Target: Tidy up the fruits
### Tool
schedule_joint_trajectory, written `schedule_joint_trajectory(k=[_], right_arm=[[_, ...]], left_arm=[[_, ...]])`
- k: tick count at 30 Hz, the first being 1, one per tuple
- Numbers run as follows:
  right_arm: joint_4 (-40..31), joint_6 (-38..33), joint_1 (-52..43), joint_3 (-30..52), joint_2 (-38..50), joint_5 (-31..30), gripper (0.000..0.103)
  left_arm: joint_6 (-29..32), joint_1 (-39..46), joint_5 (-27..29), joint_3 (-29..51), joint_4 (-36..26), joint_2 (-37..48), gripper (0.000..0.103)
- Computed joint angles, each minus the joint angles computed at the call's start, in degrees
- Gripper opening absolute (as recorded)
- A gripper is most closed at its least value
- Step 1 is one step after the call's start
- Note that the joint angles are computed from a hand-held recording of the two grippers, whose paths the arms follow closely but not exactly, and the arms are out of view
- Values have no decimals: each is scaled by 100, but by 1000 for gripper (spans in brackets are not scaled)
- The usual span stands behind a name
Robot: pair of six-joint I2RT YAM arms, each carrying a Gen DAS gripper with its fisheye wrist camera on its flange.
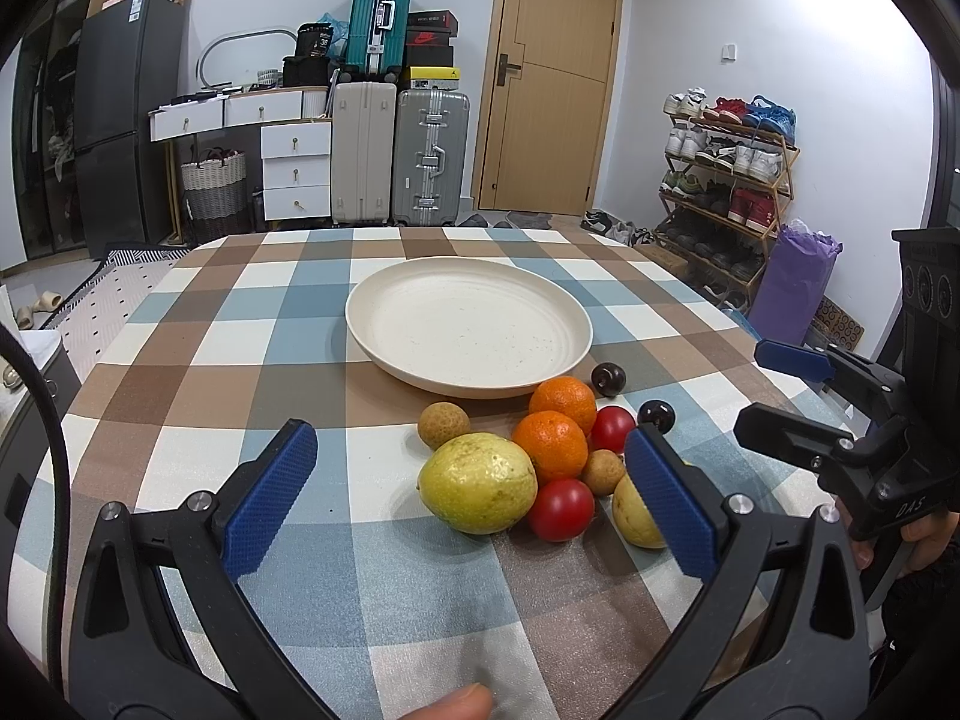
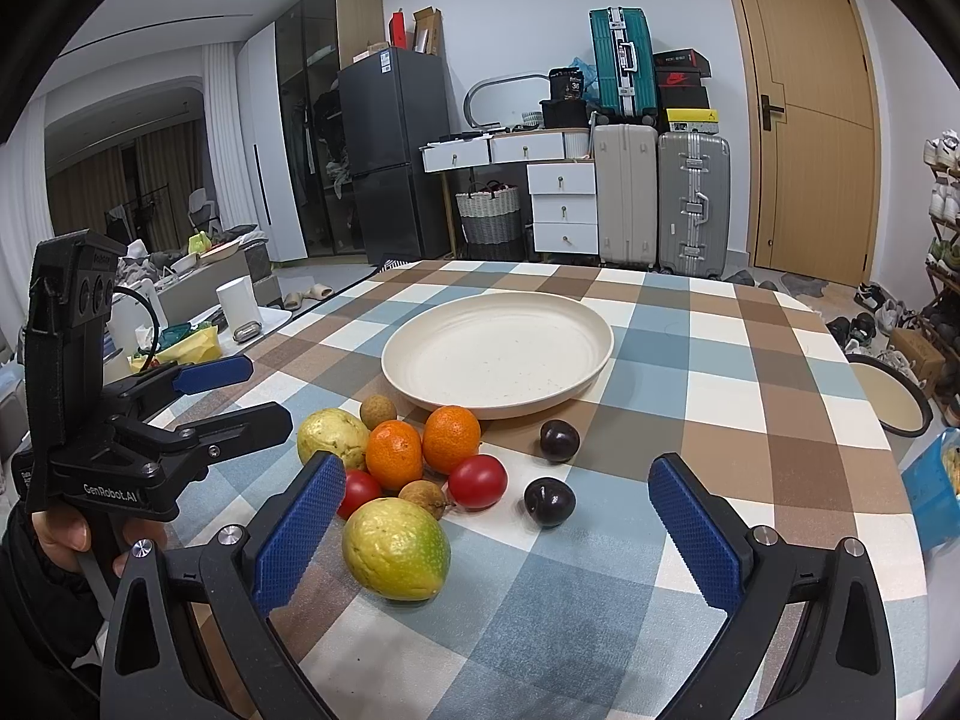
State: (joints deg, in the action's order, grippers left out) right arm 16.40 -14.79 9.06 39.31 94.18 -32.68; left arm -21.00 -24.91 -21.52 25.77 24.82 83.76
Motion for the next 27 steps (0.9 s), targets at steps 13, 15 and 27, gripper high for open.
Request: schedule_joint_trajectory(k=[13,15,27], right_arm=[[32,14,22,-23,4,17,103],[20,12,20,-17,0,15,103],[120,-5,128,-89,20,128,103]], left_arm=[[-3,1,1,2,-7,-3,102],[-4,0,1,5,-10,-2,102],[0,1,1,3,-12,-2,102]])
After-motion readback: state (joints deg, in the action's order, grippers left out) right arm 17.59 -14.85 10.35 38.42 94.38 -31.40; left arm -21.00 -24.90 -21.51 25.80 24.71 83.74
